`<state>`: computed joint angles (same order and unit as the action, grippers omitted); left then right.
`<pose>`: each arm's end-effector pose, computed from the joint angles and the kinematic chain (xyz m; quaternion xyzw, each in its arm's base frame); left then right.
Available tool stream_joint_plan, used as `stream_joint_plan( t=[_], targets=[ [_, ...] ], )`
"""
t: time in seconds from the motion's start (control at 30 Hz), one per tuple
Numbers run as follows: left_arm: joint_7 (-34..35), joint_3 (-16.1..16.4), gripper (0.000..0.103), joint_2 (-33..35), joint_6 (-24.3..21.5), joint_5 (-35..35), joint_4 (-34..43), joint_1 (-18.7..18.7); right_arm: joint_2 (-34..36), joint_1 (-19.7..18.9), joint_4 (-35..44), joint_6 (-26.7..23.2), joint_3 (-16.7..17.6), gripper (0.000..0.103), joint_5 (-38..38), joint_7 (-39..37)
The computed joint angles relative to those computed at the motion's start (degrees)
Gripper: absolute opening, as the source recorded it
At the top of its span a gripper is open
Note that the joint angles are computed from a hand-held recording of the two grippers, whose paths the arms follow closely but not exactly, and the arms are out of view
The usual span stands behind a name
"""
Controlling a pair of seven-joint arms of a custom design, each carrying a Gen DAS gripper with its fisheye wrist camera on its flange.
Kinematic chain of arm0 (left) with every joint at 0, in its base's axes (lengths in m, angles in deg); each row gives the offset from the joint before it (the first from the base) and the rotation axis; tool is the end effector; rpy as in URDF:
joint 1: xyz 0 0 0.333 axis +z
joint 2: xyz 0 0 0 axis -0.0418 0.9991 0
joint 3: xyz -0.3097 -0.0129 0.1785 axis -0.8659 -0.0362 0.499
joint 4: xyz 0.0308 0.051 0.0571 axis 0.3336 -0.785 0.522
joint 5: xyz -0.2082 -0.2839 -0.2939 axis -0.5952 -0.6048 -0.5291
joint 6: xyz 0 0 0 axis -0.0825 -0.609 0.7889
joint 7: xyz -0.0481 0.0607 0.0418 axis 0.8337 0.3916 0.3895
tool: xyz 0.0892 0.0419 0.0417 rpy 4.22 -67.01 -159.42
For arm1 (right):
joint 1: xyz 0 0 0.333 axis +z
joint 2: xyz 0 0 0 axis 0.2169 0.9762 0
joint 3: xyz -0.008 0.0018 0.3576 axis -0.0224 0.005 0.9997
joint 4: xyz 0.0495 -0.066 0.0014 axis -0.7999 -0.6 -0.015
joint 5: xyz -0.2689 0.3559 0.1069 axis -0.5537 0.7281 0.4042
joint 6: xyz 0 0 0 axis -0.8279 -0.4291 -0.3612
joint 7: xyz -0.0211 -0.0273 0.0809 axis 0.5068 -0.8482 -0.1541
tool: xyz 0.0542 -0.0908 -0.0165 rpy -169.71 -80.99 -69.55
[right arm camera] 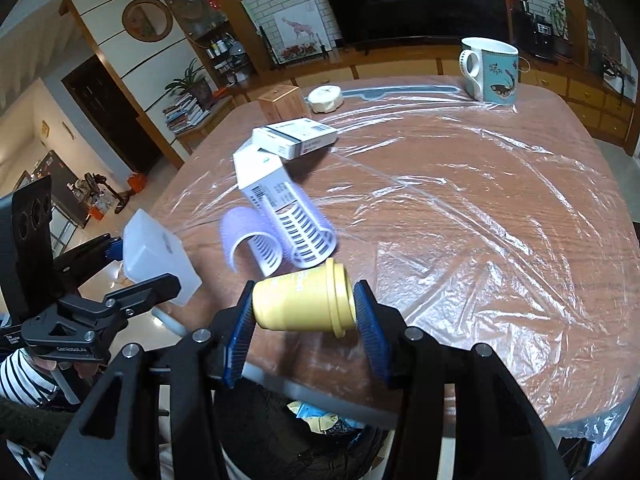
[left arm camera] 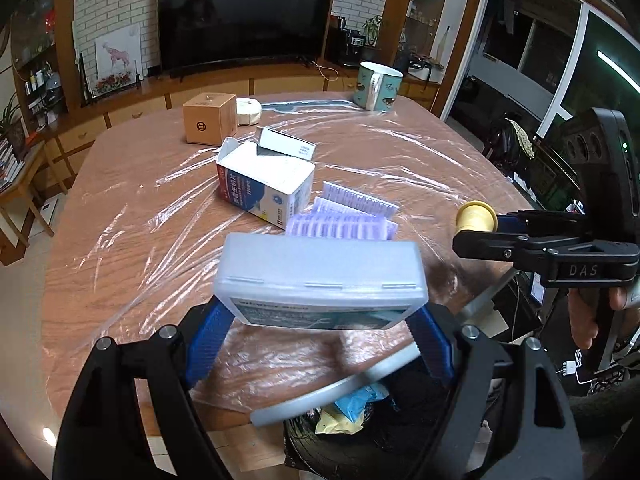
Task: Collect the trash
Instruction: 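Carry the white box and yellow cup over the black trash bin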
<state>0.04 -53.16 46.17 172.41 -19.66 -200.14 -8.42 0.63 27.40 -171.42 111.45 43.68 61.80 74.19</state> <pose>0.5324 -0.2350 0.5752 -0.6737 0.6507 -0.2891 0.1978 0.6204 0.2220 0.5906 -0.8304 0.4324 0.0326 0.3499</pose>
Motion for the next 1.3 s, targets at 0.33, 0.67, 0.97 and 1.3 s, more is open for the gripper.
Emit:
stream_joint_plan(
  t=[0.33,0.67,0.97,1.3],
  targets=[
    [-1.81,-1.34,0.083,-2.05,-1.16,-0.23,-1.38,-0.79,-3.81,-0.01,-3.12,-2.72,-1.32,0.048,1.72,-2.65],
    [-3.45,-2.64,0.083,-3.92,-3.03,-0.49,-3.03,-2.31,-7.02,0.60,-6.82,-5.11,-2.61,0.048,1.69,-4.53],
    [-4.63,-3.69,0.083,-5.20,-4.56,-1.49,-4.58,-3.85,-9.50,1.17,-9.99,-7.31,-3.58,0.048,1.02,-5.87],
    [-6.25,-4.39,0.083,-5.50,-6.15,-1.72,-5.81,-4.99,-10.75,1.72,-12.33,-8.35,-3.91,0.048,-0.22,-6.69]
  ],
)
